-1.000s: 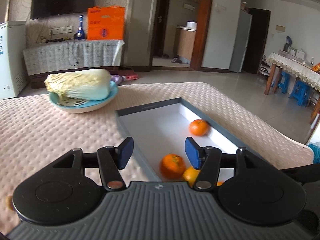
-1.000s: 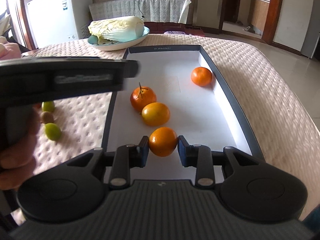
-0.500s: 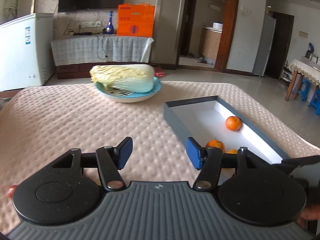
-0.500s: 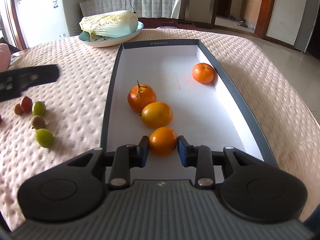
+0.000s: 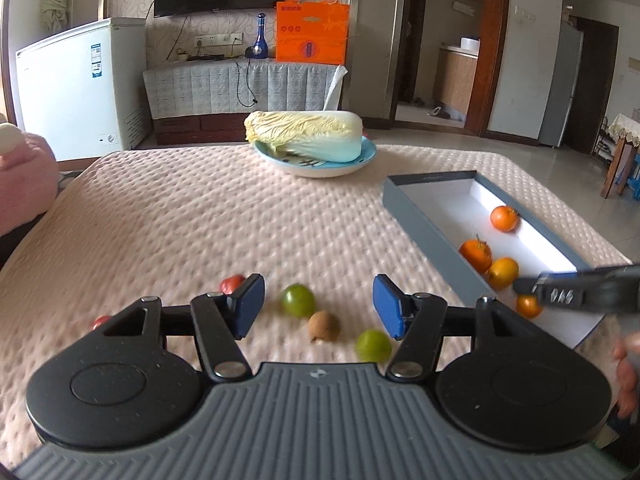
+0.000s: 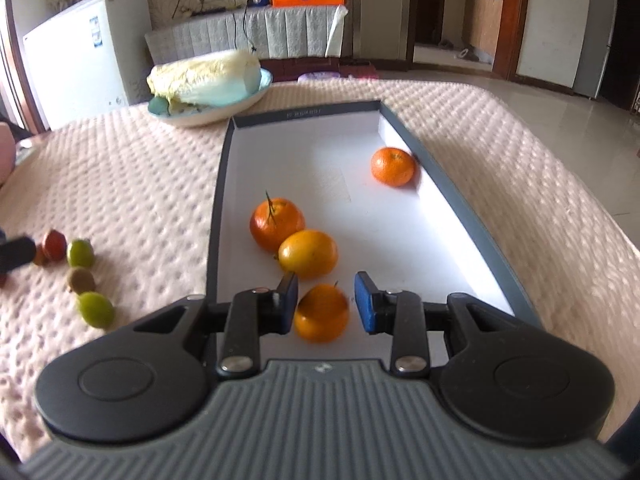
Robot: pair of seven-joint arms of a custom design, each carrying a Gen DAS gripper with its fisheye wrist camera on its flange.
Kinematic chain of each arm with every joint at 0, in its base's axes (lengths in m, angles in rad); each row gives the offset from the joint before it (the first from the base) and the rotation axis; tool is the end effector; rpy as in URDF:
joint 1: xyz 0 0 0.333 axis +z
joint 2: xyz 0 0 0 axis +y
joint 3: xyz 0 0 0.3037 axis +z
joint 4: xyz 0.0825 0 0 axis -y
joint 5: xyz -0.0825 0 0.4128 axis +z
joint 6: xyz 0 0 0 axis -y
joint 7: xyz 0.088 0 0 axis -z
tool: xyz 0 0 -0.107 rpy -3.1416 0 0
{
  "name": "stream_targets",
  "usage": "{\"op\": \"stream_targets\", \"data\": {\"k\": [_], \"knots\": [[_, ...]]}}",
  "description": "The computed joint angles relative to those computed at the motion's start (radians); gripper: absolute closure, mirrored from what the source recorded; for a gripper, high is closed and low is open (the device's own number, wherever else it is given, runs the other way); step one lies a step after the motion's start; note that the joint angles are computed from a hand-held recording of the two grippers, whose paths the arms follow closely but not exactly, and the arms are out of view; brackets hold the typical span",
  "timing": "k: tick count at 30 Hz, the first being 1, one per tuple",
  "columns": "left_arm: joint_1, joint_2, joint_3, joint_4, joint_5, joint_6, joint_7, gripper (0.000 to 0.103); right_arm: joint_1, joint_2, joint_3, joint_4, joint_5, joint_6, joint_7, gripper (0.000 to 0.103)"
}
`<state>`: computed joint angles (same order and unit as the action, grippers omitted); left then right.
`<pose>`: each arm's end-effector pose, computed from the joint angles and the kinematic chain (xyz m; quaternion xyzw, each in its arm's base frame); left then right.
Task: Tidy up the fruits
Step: 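Open the right gripper to drop the orange into the white box, then grasp a red apple with the left gripper while the right grasps a green lime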
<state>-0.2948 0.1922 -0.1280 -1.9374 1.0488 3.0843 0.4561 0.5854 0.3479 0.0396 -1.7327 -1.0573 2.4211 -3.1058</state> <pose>0.5647 -0.3271 0.4444 -0.5180 0.7130 -0.3991 0.2532 0.5725 0.4053 0.3916 -0.5495 0.7257 -0.3177 0.2655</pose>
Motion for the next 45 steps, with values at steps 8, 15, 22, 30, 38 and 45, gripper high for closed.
{"op": "stream_targets", "data": {"k": [8, 15, 22, 30, 38, 45], "knots": [[-0.001, -0.036, -0.005, -0.042, 0.058, -0.043, -0.044, 0.037, 0.012, -0.069, -0.006, -0.071, -0.156, -0.008, 0.173, 0.059], [0.009, -0.046, -0.012, -0.052, 0.136, -0.068, -0.095, 0.037, -0.005, -0.102, 0.018, -0.108, -0.235, -0.008, 0.26, 0.054], [0.034, -0.055, -0.014, -0.063, 0.147, -0.059, -0.125, 0.037, -0.001, -0.067, 0.033, -0.065, -0.263, 0.021, 0.201, 0.054], [0.056, -0.056, -0.008, -0.069, 0.143, -0.045, -0.141, 0.032, 0.037, 0.057, 0.012, 0.084, -0.265, 0.175, 0.014, 0.054], [0.074, -0.054, -0.003, -0.074, 0.124, -0.05, -0.144, 0.032, 0.048, 0.154, -0.002, 0.184, -0.096, 0.351, -0.263, 0.054], [0.087, -0.036, -0.003, -0.069, 0.025, -0.075, -0.095, 0.032, 0.075, 0.175, -0.015, 0.2, 0.074, 0.315, -0.446, 0.054]]}}
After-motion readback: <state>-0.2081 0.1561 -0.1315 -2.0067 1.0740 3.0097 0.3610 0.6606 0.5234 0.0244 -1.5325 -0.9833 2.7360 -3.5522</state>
